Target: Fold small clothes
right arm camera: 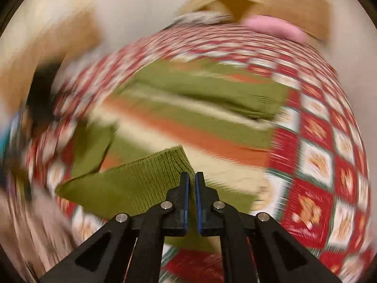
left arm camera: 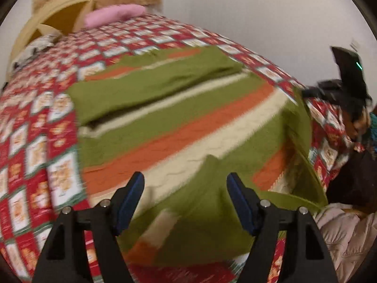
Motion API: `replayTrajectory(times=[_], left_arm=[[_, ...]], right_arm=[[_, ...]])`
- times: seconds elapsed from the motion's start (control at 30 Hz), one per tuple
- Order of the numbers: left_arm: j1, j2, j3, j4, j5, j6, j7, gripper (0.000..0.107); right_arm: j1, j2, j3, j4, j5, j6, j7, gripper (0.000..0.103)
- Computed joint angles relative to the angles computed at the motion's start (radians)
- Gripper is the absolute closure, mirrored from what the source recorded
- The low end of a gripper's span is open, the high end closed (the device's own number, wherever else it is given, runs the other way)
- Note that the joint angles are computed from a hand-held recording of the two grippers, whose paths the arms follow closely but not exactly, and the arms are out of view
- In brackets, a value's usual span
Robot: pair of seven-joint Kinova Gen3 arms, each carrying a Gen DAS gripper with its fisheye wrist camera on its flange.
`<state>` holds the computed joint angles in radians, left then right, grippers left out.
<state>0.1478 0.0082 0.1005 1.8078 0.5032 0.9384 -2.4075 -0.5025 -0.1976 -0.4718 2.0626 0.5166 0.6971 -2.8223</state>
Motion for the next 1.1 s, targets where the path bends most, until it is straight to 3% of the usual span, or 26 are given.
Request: replayTrajectory(times=[0.17,0.33,0.43,0.47,0.5,0.57,0.63,0.73,0.83,0.87,0.93,0.97,1.03,1.1], left_arm=[[0.064,0.051,0.037,0.002,-0.106,-0.029,0.075,0.038],[0.054,0.007,0.036,0.051,-0.073,-0.051,-0.005,0.046],[0.056,0.003,0.032,0.058,-0.048,-0.057,-0.028,0.072],[0.052,0.005,0.027,0.054,-0.029,-0.041,-0.036,0.088],[0.049,0.010,0.026,0.049,-0.015,-0.028,-0.033,0.094],[0.049,0.002,0.026,0.065,0.001,-0.050,-0.028,0.095],[0.038,0.002,0.013,0.071,0.041,-0.051,-0.039,0.096],[-0.017,-0.005,-0.026,0.075,0.163,0.000,-0.092,0.096],[-0.059,-0.018,-0.058,0.104,0.239,-0.004,-0.126,0.096],[-0.071,-0.008,-0.064,0.103,0.252,0.010,-0.130,0.096],[-0.079,0.016,-0.057,0.095,0.228,0.023,-0.112,0.096],[-0.078,0.023,-0.049,0.092,0.209,0.024,-0.101,0.095],[-0.077,0.037,-0.035,0.087,0.191,0.032,-0.102,0.092],[-0.093,0.047,-0.037,0.085,0.225,0.058,-0.136,0.068]], right_arm=[[0.186,-0.031,-0.105,0.121,-0.012,-0.129,-0.203,0.099],[0.087,-0.059,-0.047,0.171,0.024,-0.166,-0.298,0.098],[0.084,-0.045,-0.029,0.130,-0.011,-0.172,-0.234,0.094],[0.090,-0.046,-0.040,0.120,-0.004,-0.175,-0.227,0.080],[0.096,-0.041,-0.053,0.112,0.010,-0.178,-0.223,0.052],[0.117,-0.009,-0.113,0.077,0.079,-0.144,-0.231,0.024],[0.089,0.060,-0.137,0.022,0.135,-0.070,-0.199,0.024],[0.024,0.142,-0.126,-0.027,0.169,-0.008,-0.137,0.024],[-0.080,0.260,-0.096,-0.101,0.190,0.109,-0.057,0.028],[-0.123,0.287,-0.083,-0.116,0.222,0.150,-0.040,0.035],[-0.152,0.298,-0.089,-0.140,0.238,0.183,-0.011,0.062],[-0.138,0.300,-0.103,-0.154,0.221,0.187,0.013,0.089],[-0.164,0.291,-0.079,-0.167,0.208,0.209,0.021,0.090],[-0.165,0.253,-0.062,-0.140,0.204,0.175,-0.022,0.090]])
